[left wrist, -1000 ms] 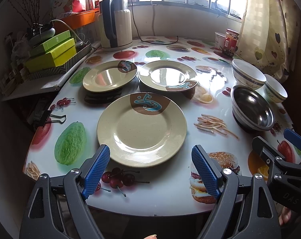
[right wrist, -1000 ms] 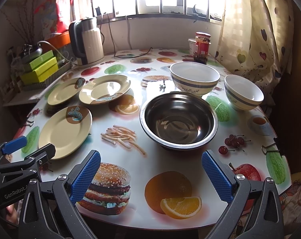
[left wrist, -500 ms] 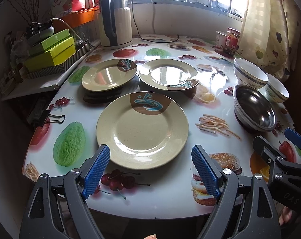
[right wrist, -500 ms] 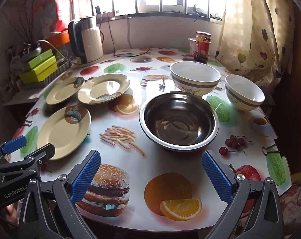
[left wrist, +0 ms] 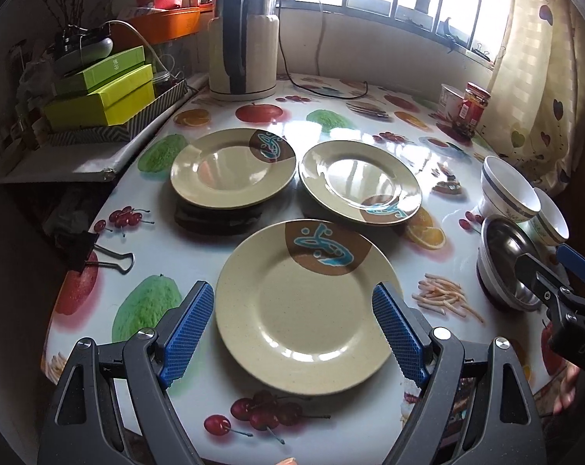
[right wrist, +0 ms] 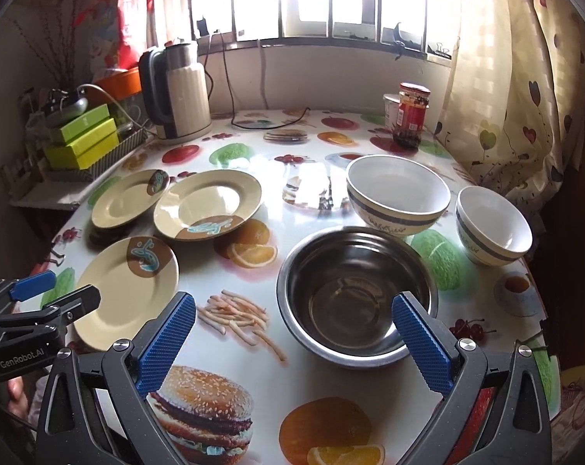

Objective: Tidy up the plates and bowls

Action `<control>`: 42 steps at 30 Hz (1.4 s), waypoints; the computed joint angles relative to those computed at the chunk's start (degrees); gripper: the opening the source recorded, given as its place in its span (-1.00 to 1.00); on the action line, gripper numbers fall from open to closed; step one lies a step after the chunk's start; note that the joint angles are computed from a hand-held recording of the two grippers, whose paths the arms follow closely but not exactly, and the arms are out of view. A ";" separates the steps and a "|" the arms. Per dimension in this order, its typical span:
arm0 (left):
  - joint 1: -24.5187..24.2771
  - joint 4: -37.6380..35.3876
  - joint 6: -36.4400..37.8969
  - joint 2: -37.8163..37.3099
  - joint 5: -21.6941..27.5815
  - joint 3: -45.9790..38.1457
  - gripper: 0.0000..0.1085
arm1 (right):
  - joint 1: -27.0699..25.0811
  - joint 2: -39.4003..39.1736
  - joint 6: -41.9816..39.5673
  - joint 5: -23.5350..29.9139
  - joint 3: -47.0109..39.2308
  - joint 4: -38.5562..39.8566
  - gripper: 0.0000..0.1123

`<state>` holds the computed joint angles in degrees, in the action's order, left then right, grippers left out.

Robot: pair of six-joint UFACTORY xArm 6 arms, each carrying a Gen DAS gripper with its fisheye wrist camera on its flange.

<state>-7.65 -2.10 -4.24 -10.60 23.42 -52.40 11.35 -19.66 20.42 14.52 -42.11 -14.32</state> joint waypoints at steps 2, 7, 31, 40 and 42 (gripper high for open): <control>1.25 -1.32 1.27 1.14 0.26 -1.62 0.56 | 0.20 2.46 -1.12 1.51 -3.37 1.09 0.83; 4.64 -4.61 3.70 4.43 2.27 -6.22 0.55 | 1.51 7.09 -6.77 1.82 -9.39 5.86 0.83; 13.18 -16.39 8.83 21.62 10.40 -25.16 0.01 | 7.21 43.11 -36.32 23.40 -57.26 38.30 0.33; 13.87 -17.69 8.83 27.19 11.10 -30.11 -0.05 | 6.70 56.26 -34.58 33.51 -75.48 38.81 0.21; 14.10 -19.40 9.77 28.57 12.57 -31.69 -0.09 | 6.55 59.80 -33.15 36.10 -80.47 37.80 0.07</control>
<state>6.45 -21.50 5.53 17.97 35.99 -84.09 17.90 40.13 -12.73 50.62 -122.58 23.47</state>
